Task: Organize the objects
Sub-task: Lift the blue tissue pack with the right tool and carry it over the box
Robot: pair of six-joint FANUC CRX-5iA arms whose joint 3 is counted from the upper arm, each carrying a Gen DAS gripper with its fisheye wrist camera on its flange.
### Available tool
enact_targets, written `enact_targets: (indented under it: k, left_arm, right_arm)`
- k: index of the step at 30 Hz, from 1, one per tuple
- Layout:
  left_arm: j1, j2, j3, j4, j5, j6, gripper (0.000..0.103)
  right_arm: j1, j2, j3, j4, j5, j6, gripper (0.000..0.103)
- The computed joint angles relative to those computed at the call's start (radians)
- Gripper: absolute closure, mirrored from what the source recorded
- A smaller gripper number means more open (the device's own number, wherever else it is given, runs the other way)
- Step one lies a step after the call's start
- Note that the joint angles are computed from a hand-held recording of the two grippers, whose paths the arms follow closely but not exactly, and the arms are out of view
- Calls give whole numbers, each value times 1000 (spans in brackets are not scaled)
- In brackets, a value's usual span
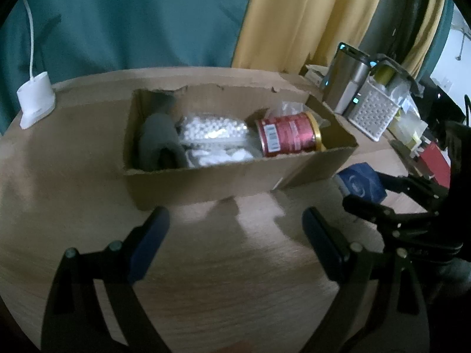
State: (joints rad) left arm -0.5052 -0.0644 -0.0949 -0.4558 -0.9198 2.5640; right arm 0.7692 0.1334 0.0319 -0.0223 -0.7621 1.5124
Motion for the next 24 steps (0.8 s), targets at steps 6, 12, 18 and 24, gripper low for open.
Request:
enact_targets:
  k: [6,12,18,24]
  left_arm:
    - [-6,-9,11,-24,-5,7,10]
    - [-8,-25,14,-45,-8,16,10]
    - [-3,-38,12,-57,-5,20,10]
    - [7,-52,7,-67,0,21,10]
  right_arm:
    - [2,-21,-1,2,9,-1,26]
    - [7,-24,13,7,14,-1,26]
    - [14,-17,32,8,13,2,26]
    - [22,-5,59,11,10,3,26]
